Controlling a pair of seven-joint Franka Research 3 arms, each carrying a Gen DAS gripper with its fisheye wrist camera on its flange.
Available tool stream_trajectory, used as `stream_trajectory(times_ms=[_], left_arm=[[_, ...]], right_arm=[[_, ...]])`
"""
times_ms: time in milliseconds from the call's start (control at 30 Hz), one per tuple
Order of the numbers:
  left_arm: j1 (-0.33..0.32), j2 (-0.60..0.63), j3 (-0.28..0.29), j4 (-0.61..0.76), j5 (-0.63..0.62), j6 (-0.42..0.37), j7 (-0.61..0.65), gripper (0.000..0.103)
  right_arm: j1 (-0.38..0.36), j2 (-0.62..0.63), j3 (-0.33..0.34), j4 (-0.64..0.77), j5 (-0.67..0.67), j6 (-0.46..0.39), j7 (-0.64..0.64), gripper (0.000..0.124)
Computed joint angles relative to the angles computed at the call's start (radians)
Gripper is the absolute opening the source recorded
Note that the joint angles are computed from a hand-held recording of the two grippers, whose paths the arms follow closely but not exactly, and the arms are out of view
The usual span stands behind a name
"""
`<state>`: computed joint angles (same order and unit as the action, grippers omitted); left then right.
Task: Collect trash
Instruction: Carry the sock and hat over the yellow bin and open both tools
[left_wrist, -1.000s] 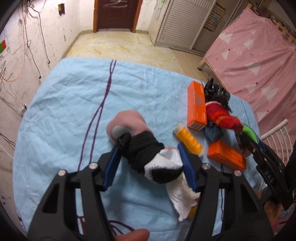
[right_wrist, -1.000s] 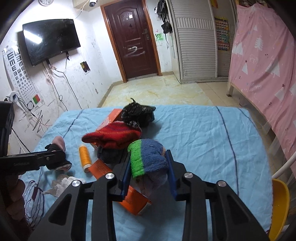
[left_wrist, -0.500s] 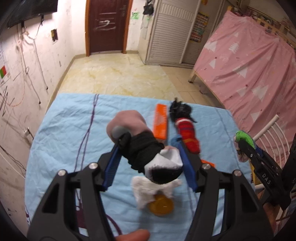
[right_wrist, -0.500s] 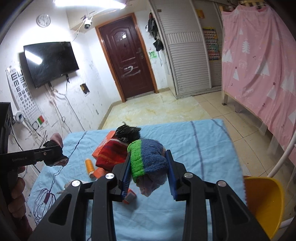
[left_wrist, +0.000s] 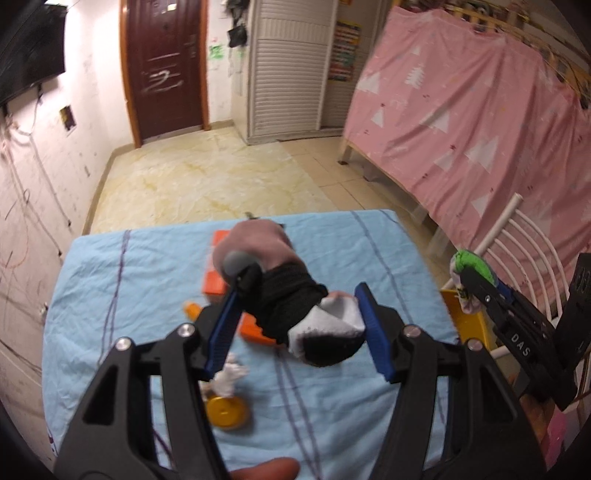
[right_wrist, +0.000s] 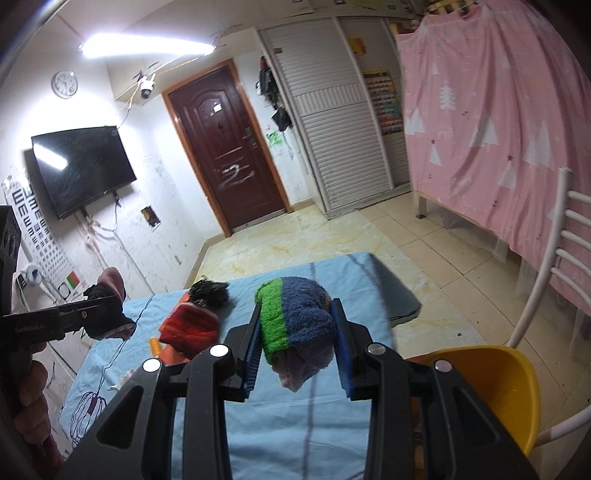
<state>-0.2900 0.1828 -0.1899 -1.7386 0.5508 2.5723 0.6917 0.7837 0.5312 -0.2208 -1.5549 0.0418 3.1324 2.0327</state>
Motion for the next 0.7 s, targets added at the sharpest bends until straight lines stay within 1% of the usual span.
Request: stream_trajectory(times_ms=[67,233,267,333,400,467,500,533,567,700], left_arm=[[-0.014,0.028,-0.009,0.042,0.004,-0.017,0.017,0.059],[-0.063,0.111,-0.020,0.168,0.009,-0.046,0.073,0.059],[-0.073,0.137,-0.026,0.205,-0.001,-0.047,0.101,0.059],[-0.096,0.177,-0.027,0.258,-0.010,-0.041,0.135,0.060],[-0.120,0.221,-0.028,0.307,-0.014,-0.013,0.172,0.060],[-0.146,0.263,-0.027,0.362,-0.028,-0.011,0.204,0.060],[-0.156,0.290,-0.031,0.397,-0.044,-0.018,0.229,0.060],[-0.167,0.319,-0.033,0.437,-0.059,-0.029,0.255,0.060],[-0.184,0.352,-0.030,0.482,-0.067,-0.042,0.275,0.060],[-0.236,0.461,-0.013,0.640,-0.102,-0.099,0.333,0.060]], right_arm=[[0.015,-0.017,-0.030,-0.030,0.002,0.018,0.015,0.028],[0.082,-0.065,-0.150,-0.145,0.047,0.086,0.055,0.028],[0.083,-0.070,-0.157,-0.154,0.062,0.088,0.051,0.028],[0.043,-0.096,-0.125,-0.195,0.097,0.111,0.029,0.028],[0.049,-0.112,-0.139,-0.226,0.130,0.122,0.016,0.028],[0.045,-0.128,-0.146,-0.256,0.163,0.133,0.000,0.029],[0.025,-0.135,-0.126,-0.266,0.176,0.136,-0.014,0.030],[-0.015,-0.145,-0.084,-0.279,0.192,0.145,-0.029,0.031],[-0.043,-0.148,-0.058,-0.283,0.207,0.152,-0.040,0.032],[-0.072,-0.162,-0.034,-0.318,0.276,0.179,-0.068,0.038]])
